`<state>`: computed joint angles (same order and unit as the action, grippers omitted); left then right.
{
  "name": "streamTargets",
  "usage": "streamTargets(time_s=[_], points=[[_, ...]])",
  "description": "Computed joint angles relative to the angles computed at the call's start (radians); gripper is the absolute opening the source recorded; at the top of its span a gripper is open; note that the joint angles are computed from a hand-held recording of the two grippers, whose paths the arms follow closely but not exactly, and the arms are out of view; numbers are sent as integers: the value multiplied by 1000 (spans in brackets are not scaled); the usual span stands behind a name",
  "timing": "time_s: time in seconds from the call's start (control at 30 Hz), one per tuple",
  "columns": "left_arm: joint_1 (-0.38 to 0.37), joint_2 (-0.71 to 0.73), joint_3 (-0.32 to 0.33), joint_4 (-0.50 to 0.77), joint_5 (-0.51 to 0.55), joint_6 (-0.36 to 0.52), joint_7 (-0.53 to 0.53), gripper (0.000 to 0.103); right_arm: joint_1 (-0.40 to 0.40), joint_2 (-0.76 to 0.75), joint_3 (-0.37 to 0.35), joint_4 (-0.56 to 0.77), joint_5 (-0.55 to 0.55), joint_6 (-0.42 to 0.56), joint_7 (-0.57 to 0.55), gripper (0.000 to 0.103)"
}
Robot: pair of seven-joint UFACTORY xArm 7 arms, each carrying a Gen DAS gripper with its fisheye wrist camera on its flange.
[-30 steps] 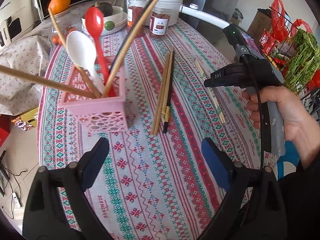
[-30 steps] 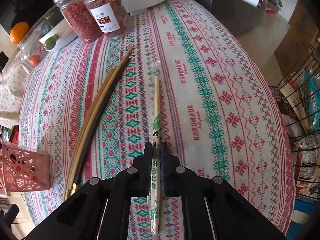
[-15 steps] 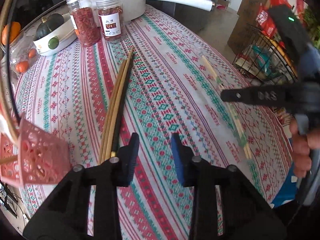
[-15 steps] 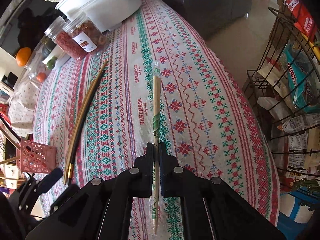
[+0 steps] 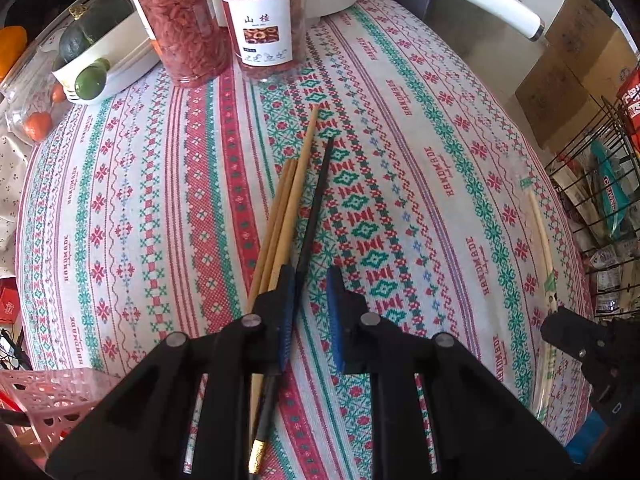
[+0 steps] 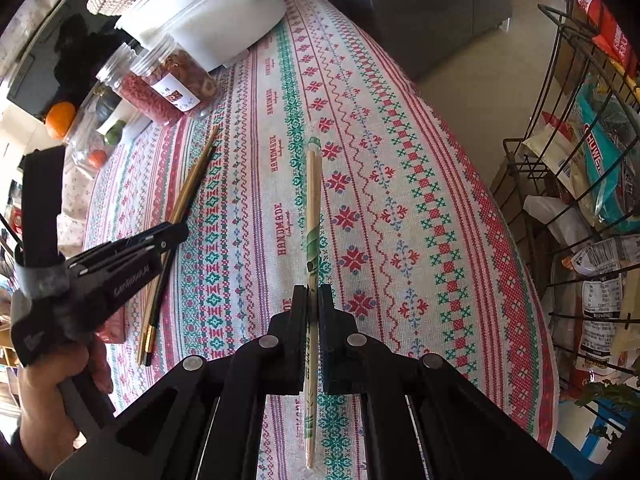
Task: Organize utensils
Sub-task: 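Grasp the black chopstick with the left gripper while the right gripper holds the wrapped chopstick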
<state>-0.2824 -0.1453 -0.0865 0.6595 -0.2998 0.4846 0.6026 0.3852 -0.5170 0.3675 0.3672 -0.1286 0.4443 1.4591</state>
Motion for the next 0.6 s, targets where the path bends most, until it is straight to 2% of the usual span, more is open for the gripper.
streamTargets(time_s=[0.27, 0.33, 0.37, 0.43, 0.5, 0.6], points=[[11, 78, -30, 66, 96, -3, -75, 18, -5, -4, 4, -1, -8, -14, 1, 5], [7, 92, -41, 74, 135, -10, -100, 14, -9, -3, 9, 2, -13, -11, 6, 5], [3, 93, -43, 76, 135, -5, -92, 9, -11, -3, 10, 3, -14, -8, 9, 5], [0, 71, -51, 54, 172, -15, -125, 8, -14, -3, 13, 5, -18, -2, 15, 5], [-15, 34, -42, 18, 121, -32, -72, 7, -16, -8, 18, 6, -22, 4, 25, 5], [-56, -67, 5, -55, -29, -36, 85, 7, -17, -33, 33, 9, -35, 29, 44, 4]])
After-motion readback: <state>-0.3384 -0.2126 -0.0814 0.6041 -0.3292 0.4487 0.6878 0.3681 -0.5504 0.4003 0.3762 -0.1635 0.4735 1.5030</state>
